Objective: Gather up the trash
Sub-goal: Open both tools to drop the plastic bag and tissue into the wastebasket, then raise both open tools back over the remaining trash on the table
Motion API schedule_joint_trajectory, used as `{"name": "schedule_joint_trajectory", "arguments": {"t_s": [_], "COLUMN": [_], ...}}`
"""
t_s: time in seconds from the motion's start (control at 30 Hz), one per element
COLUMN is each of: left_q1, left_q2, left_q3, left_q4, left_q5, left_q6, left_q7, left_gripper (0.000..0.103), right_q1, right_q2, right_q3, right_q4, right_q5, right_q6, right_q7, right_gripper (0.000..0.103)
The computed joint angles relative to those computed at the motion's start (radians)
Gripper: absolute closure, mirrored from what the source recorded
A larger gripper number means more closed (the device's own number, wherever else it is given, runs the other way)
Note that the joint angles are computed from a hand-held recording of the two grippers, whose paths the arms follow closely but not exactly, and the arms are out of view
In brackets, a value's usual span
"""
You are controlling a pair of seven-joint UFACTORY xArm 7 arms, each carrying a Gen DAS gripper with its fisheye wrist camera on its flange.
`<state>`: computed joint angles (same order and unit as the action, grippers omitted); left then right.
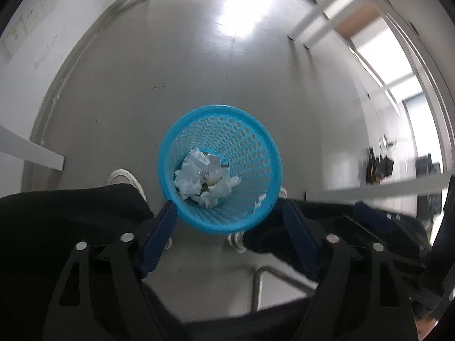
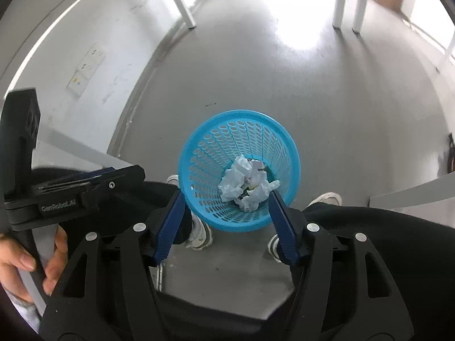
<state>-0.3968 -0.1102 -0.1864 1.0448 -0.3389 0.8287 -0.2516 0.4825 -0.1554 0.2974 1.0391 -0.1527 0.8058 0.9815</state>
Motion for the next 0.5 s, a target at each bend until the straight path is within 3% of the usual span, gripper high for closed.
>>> {"name": "schedule_joint_trajectory", "arguments": {"t_s": [0.17, 0.5], "left_q1": [-0.016, -0.006], "left_q2": [-0.112, -0.385], "left_q3": [-0.014, -0.067], "left_q4": [-0.032, -0.106], "left_q5": [0.059, 0.275], "left_q6": [0.035, -0.023], "left_q7": [0.031, -0.036], "left_gripper": [0.015, 0.006], "right_q1": [0.007, -0.012], "right_q2": [-0.085, -0.282], "right_q3": [0.037, 0.141], "right_q4": [-0.007, -0.008], "right_q5": [-0.049, -0.135], "right_q6": [0.044, 0.150], "right_q7": [0.050, 0.124], "right_gripper": [0.040, 0.022]}}
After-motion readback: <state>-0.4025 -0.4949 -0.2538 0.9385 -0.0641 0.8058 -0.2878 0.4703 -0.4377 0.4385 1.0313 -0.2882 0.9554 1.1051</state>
